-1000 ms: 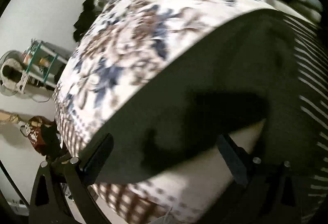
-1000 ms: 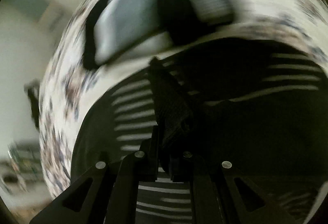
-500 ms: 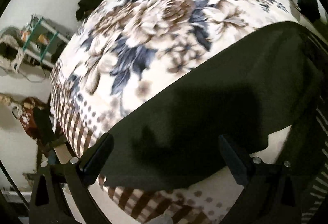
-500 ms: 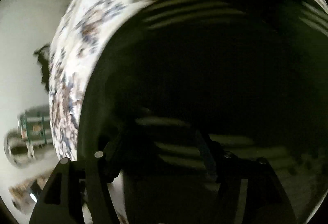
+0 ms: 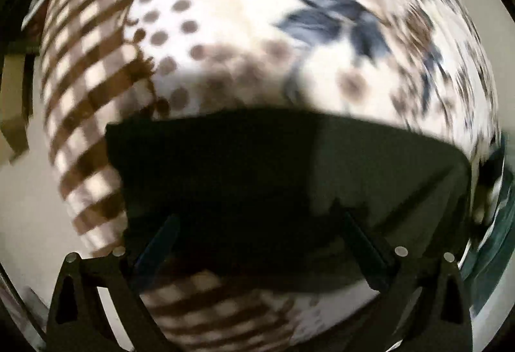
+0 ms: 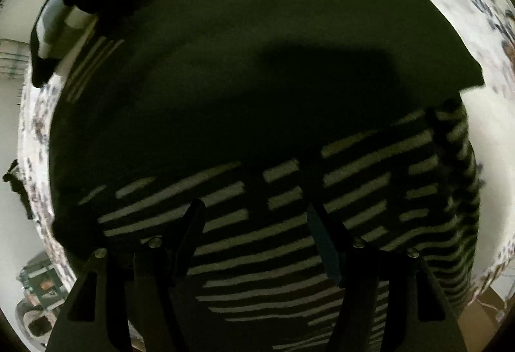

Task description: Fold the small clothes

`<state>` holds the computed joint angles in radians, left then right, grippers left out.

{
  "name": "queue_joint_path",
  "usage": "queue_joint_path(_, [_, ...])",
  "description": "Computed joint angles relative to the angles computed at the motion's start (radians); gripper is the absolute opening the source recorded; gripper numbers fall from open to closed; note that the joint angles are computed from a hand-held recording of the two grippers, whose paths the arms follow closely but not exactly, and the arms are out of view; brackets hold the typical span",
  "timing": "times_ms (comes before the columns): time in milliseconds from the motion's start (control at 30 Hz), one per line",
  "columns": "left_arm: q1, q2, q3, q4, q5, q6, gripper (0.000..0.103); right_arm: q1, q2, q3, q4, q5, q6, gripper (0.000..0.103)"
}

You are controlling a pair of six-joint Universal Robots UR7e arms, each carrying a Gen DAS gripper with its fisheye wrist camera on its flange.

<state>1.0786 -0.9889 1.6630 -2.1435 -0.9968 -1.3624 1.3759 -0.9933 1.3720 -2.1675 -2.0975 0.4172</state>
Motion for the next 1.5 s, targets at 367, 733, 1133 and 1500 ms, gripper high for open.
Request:
queue_joint_path(367, [-0.042, -0.061, -0.1, -0.015, 0.336, 0.137, 0.004, 0.054, 0.054, -0.032, 0.0, 0.02, -0.072, 0.067])
queue_joint_path(733, [0.05, -0.106, -0.012, -0.361, 0.243, 0.205, 0.049, 0.117, 0.187, -0.142, 0.007, 0.022, -0.048, 0.073])
queue_joint_path(1133, [0.133, 0.046, -0.077, -0.533, 0.131, 0.195, 0.072, 0.122, 0.221, -0.177, 0.015, -0.029, -0.007, 0.087])
queue_joint_path(1500, [0.092, -0.035, -0.002, -0.426, 0.266, 0.164, 0.069, 0.113, 0.224, -0.206, 0.026, 0.034, 0.027, 0.087])
